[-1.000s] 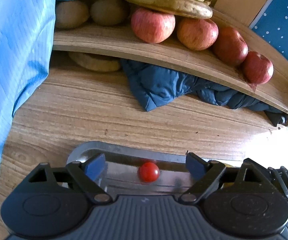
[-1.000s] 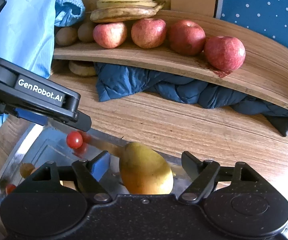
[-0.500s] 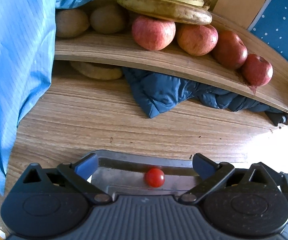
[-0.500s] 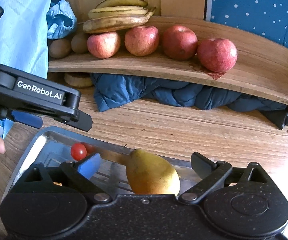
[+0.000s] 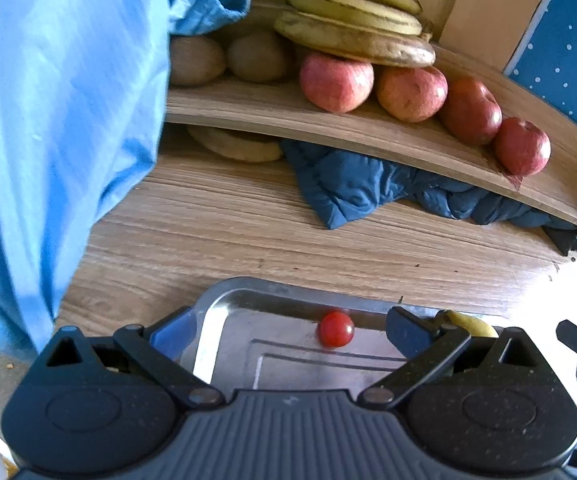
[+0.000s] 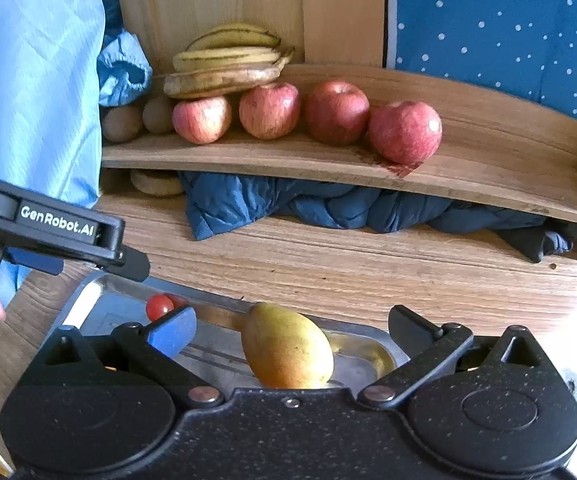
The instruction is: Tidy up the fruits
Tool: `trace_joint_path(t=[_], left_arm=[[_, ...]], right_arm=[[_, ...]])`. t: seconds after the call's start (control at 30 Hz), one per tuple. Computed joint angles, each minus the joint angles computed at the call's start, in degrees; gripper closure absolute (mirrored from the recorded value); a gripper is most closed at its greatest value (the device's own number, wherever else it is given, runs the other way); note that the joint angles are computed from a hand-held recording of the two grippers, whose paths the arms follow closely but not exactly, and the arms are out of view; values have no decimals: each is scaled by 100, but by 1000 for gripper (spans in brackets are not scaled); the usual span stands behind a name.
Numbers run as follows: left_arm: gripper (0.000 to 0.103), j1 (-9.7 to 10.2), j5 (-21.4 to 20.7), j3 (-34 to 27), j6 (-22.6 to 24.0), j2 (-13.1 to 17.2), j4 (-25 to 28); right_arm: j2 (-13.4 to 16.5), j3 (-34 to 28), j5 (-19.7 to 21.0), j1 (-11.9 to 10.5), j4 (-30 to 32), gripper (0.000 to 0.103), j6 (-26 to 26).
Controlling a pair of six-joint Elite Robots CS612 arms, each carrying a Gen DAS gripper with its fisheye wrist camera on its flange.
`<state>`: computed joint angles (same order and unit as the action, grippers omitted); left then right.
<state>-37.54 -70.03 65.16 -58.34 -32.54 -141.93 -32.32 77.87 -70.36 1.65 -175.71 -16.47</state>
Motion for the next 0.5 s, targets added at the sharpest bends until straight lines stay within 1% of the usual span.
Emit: trace_joint_path(t=[0.2,0.4,0.5], left_arm=[[1,-126,323,174,-225,-141,147],[1,-291,673,441,-462,-306,101],[1,-351,769,586,-555,-384,9]], right_arm=[[-106,154,227,-87,-142,1,11],[-214,347,468,-167,-224,1,-69],[-267,446,596,-208,-282,1,-113]])
